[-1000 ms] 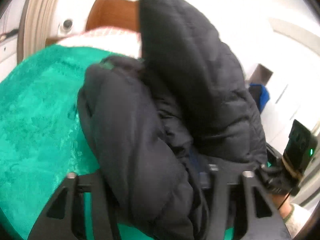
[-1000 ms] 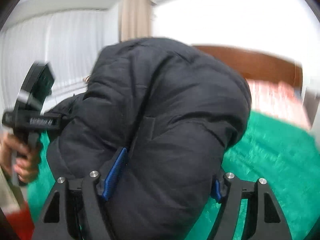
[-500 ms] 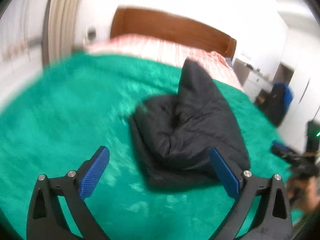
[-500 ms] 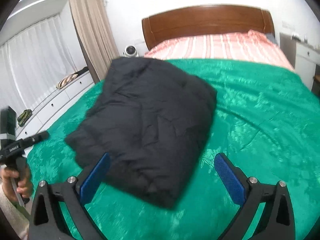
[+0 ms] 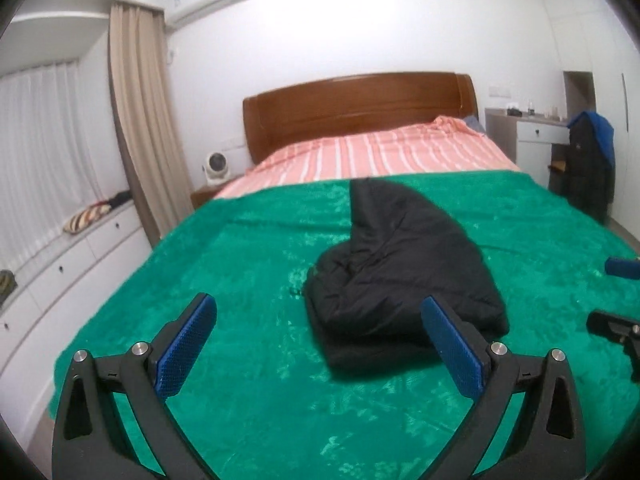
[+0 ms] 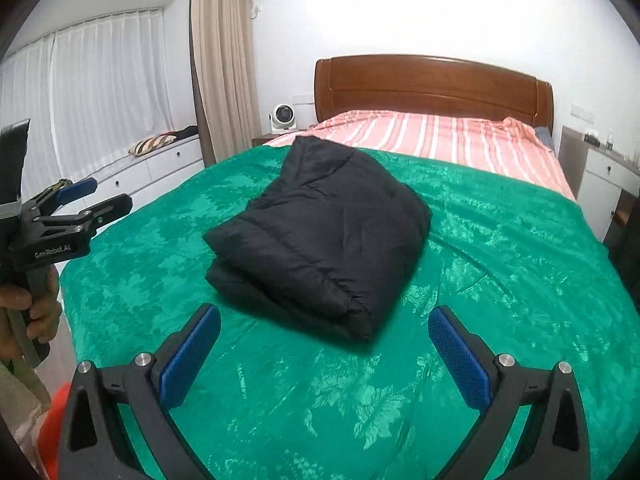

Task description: Fold large clothes

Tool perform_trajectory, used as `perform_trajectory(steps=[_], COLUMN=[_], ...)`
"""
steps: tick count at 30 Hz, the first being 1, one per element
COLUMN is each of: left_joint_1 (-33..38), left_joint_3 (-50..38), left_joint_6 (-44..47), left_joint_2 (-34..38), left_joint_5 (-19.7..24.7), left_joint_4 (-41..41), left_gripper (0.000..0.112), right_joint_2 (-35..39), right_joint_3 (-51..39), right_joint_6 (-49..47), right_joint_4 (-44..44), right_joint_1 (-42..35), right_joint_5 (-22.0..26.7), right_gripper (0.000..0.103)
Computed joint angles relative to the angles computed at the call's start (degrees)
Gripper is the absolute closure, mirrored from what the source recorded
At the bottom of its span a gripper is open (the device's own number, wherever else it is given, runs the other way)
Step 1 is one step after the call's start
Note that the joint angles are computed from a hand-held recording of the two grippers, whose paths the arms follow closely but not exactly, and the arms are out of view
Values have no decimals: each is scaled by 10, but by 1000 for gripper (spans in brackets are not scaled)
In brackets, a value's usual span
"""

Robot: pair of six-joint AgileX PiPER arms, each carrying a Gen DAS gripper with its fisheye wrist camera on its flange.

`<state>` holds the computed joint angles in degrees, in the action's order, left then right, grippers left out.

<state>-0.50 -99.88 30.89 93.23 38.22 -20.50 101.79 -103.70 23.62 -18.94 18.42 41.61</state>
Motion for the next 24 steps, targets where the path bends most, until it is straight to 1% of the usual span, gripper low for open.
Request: perform_trajectory(steps=[1,2,4,6,7,8,9,10,12,13,14,15,16,18,19,20,22,24], left_joint_1=[-1,-4,-10,-14,-15,-16,-17,-22,-23,-21,-15,-11,-11,-17,-20,-21,-25,-32], left_joint_3=[6,16,29,48,60,81,101,115,124,131,148,167,189,231,251,260,279,281], left_joint_6=[-4,-9,-16,-31,-38,-50,-62,-90,-103,-98,-81,-70,-60,-53,-52,-54,-52,-58], left_joint_2=[-10,-20,-34,-57,-68,-83,-99,-108,-113,-116,-122,-130,-140,-166,-183,-193,-224,-244], left_joint_5=[-1,-7,-17,-24,-31,-45,-55,-57,-31,-14,6,16,21,39,55,67,101,135], left_joint_4=[2,5,13,24,23,25,27,46,51,43,23,13,10,28,38,44,55,70], left_gripper=[10,10,10,10,9,9,9,9,9,9,9,9,9,9,9,9,9,9], right_joint_2=[-8,-21,-54,-109,-135,-145,-134,-117,-93,-94,-102,-112,-118,-125,-133,-143,-157,-170], right_joint_3=[5,22,77,144,174,183,174,157,123,120,135,160,177,198,210,220,233,233], right_joint_6=[22,65,166,278,330,358,364,348,278,265,273,301,330,358,366,368,386,379], right_joint_4=[-21,-61,-170,-285,-337,-365,-371,-354,-260,-228,-219,-230,-239,-232,-219,-205,-194,-187], right_joint_1=[9,22,46,66,77,90,104,110,107,106,109,119,132,151,159,165,197,224], right_joint_5=[7,7,-19,-52,-58,-42,-3,30,88,104,105,110,128,166,181,189,224,255], right_gripper=[1,1,1,0,0,0,0,0,0,0,0,0,0,0,0,0,0,0])
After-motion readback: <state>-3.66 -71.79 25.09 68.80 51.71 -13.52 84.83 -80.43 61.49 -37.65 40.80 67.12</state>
